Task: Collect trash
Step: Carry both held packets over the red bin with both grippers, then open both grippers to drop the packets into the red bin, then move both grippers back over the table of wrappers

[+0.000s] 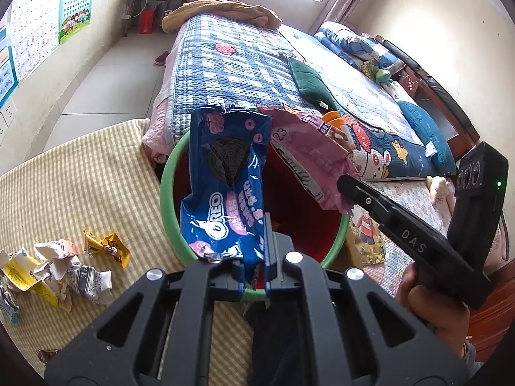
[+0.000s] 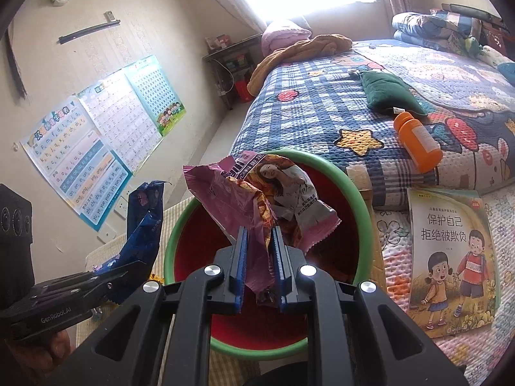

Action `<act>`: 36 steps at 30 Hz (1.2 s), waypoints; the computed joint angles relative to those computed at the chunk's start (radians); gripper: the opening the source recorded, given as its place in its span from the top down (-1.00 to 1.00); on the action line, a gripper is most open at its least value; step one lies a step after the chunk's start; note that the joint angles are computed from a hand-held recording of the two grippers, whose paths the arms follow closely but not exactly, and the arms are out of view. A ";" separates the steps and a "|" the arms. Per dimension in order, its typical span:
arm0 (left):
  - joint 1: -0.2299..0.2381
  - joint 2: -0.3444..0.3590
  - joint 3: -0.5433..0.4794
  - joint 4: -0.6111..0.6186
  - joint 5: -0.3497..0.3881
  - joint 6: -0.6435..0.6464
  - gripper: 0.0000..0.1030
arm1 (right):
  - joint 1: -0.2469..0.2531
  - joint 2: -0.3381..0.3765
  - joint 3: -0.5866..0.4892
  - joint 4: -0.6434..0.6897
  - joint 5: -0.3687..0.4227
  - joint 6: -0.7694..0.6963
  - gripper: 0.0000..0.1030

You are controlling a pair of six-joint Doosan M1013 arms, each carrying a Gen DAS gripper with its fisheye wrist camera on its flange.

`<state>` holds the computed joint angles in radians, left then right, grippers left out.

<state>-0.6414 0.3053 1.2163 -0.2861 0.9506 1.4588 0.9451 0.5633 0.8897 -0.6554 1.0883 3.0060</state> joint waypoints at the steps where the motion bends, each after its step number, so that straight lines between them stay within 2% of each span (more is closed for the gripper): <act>1: 0.000 0.008 -0.009 -0.001 0.002 0.001 0.86 | -0.004 0.000 0.002 0.002 -0.004 0.000 0.71; 5: 0.002 0.044 -0.048 -0.021 0.010 0.002 0.82 | -0.020 0.001 0.007 0.023 -0.014 -0.008 0.63; 6: 0.002 0.054 -0.059 -0.020 0.020 0.002 0.72 | -0.023 0.002 0.007 0.027 -0.013 -0.007 0.47; 7: 0.003 0.059 -0.064 -0.023 0.026 0.005 0.40 | -0.026 0.000 0.011 0.029 -0.019 -0.004 0.31; 8: 0.005 0.059 -0.061 -0.026 0.019 0.006 0.15 | -0.027 -0.001 0.015 0.030 -0.024 -0.003 0.28; 14: 0.011 0.036 -0.017 -0.017 0.006 -0.017 -0.32 | -0.022 -0.005 0.028 0.031 -0.025 0.015 0.10; 16: 0.015 0.023 0.000 -0.003 0.006 -0.032 -0.40 | -0.019 -0.005 0.028 0.027 -0.022 0.023 0.00; 19: 0.021 0.001 0.023 0.011 0.003 -0.054 -0.51 | -0.012 -0.003 0.018 0.028 -0.020 0.022 -0.04; 27: 0.029 -0.081 0.100 0.038 -0.035 -0.079 -0.63 | 0.024 0.027 -0.059 -0.001 0.001 -0.007 -0.24; 29: 0.033 -0.107 0.128 0.046 -0.050 -0.090 -0.71 | 0.033 0.040 -0.086 0.003 0.005 -0.021 -0.24; 36: 0.061 -0.201 0.237 0.088 -0.084 -0.144 -0.76 | 0.065 0.125 -0.256 0.037 0.044 -0.142 -0.32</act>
<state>-0.5802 0.1042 1.4532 -0.1980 0.8671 1.3144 1.0102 0.6881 0.6340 -0.6184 1.1325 2.8643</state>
